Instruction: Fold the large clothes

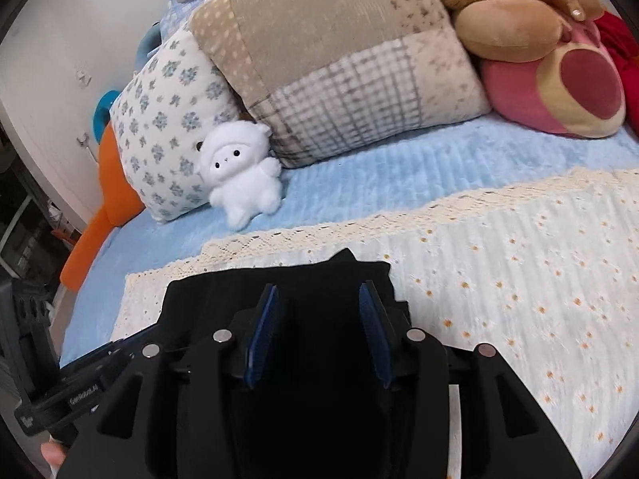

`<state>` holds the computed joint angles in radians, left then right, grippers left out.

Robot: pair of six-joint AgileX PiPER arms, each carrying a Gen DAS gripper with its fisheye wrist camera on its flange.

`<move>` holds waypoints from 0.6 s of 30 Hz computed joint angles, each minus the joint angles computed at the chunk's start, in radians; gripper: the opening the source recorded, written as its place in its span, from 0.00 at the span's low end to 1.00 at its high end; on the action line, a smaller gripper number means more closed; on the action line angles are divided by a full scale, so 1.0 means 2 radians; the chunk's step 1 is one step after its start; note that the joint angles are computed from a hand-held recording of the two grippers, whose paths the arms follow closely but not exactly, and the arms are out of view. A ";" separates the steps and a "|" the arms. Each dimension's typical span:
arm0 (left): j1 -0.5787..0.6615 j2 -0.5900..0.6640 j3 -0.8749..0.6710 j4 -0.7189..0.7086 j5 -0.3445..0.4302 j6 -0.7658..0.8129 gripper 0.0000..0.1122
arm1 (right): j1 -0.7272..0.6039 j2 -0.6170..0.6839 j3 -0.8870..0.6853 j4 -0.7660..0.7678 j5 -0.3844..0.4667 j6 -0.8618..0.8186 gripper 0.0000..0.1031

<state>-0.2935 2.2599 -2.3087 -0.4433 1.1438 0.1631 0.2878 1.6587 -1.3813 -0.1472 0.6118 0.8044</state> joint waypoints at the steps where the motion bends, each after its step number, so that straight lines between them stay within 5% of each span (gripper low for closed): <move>1: -0.002 0.022 -0.037 0.011 0.017 -0.012 0.26 | -0.003 0.007 -0.001 0.004 -0.006 -0.004 0.41; 3: -0.006 0.051 -0.065 0.022 0.017 -0.014 0.23 | -0.007 0.027 -0.001 0.013 -0.014 -0.009 0.41; 7: 0.002 0.061 -0.030 -0.002 -0.042 0.011 0.07 | -0.006 0.050 0.022 -0.022 -0.045 0.018 0.46; 9: 0.016 0.078 -0.053 -0.032 -0.021 0.013 0.07 | -0.005 0.049 0.030 -0.031 -0.053 0.033 0.50; 12: 0.019 0.061 -0.052 -0.023 0.003 -0.001 0.09 | 0.009 0.033 0.009 -0.047 -0.004 0.028 0.68; 14: 0.027 -0.011 0.039 -0.024 -0.014 0.017 0.41 | 0.011 -0.021 0.036 0.005 -0.008 -0.013 0.73; 15: 0.033 -0.047 0.089 -0.030 -0.034 0.032 0.70 | 0.009 -0.045 0.049 0.040 -0.005 -0.033 0.82; 16: 0.046 -0.091 0.139 -0.045 -0.039 0.054 0.81 | 0.009 -0.087 0.074 0.090 0.003 -0.051 0.87; 18: 0.072 -0.167 0.238 -0.097 -0.052 0.117 0.82 | 0.010 -0.158 0.128 0.190 -0.005 -0.096 0.90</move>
